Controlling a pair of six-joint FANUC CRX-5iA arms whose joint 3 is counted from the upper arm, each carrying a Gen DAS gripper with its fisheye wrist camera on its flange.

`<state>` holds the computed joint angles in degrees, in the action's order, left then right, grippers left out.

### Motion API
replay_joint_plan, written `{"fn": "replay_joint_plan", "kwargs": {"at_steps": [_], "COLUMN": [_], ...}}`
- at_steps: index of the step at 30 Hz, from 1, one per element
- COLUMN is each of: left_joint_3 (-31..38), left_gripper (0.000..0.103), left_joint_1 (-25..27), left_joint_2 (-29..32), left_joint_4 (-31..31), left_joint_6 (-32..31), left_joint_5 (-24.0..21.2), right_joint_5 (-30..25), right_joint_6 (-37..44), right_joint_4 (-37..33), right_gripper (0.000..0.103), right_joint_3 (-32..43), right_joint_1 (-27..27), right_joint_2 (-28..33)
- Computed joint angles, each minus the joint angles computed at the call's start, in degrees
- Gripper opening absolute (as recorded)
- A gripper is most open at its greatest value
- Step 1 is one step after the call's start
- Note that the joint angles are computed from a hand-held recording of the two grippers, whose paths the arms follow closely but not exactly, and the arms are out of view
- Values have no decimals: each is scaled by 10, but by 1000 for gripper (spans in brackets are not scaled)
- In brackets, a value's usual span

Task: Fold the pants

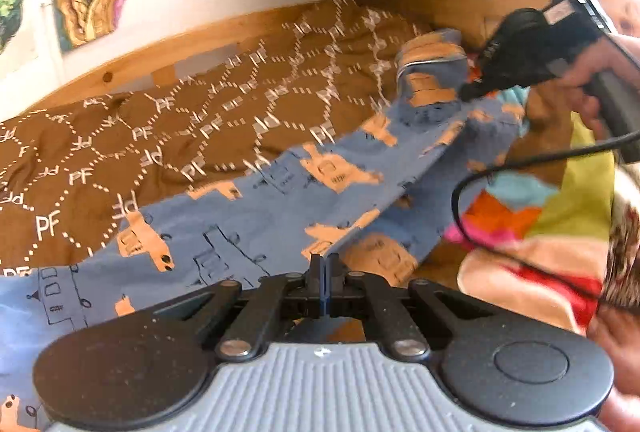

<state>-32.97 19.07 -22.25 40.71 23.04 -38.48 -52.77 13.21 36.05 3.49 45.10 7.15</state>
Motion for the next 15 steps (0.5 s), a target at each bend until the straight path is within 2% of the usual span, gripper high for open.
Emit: {"fn": "replay_joint_plan", "kwargs": {"at_steps": [2,6,7,10,11,15], "left_joint_3": [14,14,15,15,13,13], "left_gripper": [0,0,0,0,0,0], "left_joint_1": [-3,-1,0,1,3,2], "left_joint_2": [11,12,12,11,9,7], "left_joint_4": [-34,-39,-38,-33,-31,-34], "left_joint_6": [25,24,22,21,20,24], "left_joint_5": [-12,-16,-18,-20,-21,-19], "right_joint_5": [-8,3,3,12,17,40], "right_joint_6": [-29,-31,-20,2,-3,-38], "right_joint_4": [-28,-31,-25,-8,-2,-13], "right_gripper": [0,7,11,32,35,36], "right_joint_3": [-23,-52,-53,-58,-64,-76], "right_joint_1": [1,4,6,9,8,-8], "right_joint_2": [-16,-29,-29,-31,-34,-45]}}
